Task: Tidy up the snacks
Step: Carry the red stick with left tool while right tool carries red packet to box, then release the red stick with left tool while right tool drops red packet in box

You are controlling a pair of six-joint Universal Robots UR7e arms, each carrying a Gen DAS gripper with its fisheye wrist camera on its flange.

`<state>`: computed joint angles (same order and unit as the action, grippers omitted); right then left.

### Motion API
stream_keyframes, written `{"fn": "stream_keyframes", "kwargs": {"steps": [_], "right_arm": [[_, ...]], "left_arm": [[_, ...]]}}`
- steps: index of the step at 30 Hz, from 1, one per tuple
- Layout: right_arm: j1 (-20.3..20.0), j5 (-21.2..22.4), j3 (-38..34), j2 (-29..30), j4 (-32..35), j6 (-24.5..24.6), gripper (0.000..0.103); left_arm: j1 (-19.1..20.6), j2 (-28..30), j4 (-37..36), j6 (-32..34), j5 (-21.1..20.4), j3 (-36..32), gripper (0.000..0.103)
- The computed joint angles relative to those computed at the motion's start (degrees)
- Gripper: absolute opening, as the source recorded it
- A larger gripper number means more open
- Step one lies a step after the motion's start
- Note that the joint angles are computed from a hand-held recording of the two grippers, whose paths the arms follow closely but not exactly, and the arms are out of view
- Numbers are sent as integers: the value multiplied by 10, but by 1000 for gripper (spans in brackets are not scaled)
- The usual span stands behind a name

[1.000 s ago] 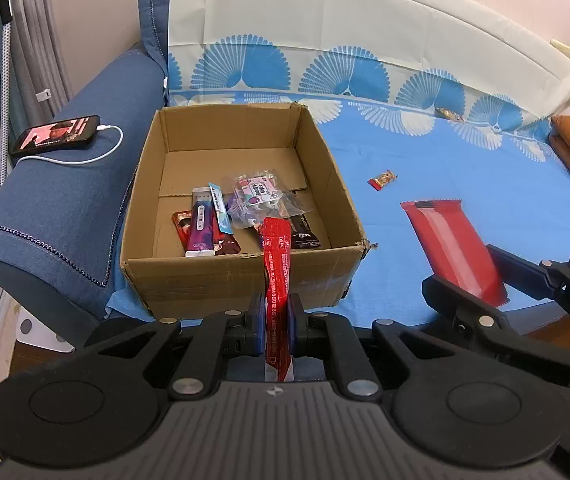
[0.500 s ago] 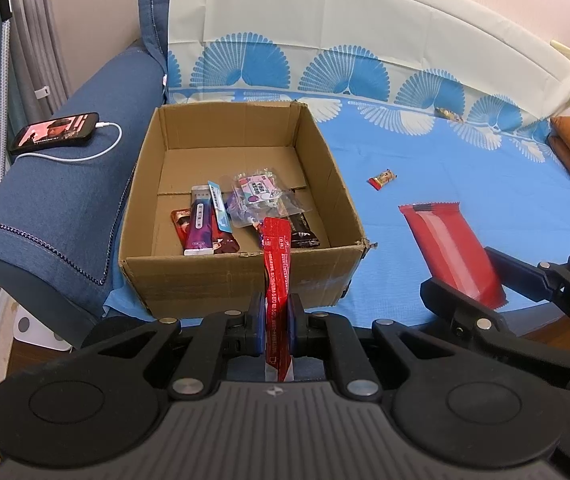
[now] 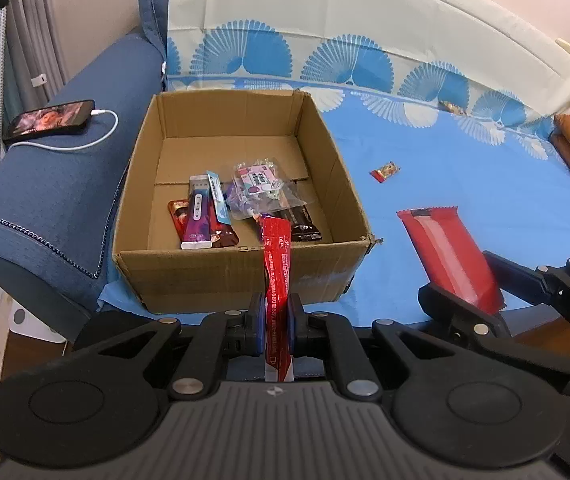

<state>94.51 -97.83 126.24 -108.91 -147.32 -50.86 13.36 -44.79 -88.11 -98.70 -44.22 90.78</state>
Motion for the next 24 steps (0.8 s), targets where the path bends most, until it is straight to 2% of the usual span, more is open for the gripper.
{"fn": "stream_keyframes", "kwargs": {"steps": [14,24], "right_arm": [[16,-46,-19,64,-12,6,50],[34,-57,-59,157,-56,39,50]], "left_arm": [[39,-21,-23,15,12,17,11],[83,-39,-4,17,58,7,11]]}}
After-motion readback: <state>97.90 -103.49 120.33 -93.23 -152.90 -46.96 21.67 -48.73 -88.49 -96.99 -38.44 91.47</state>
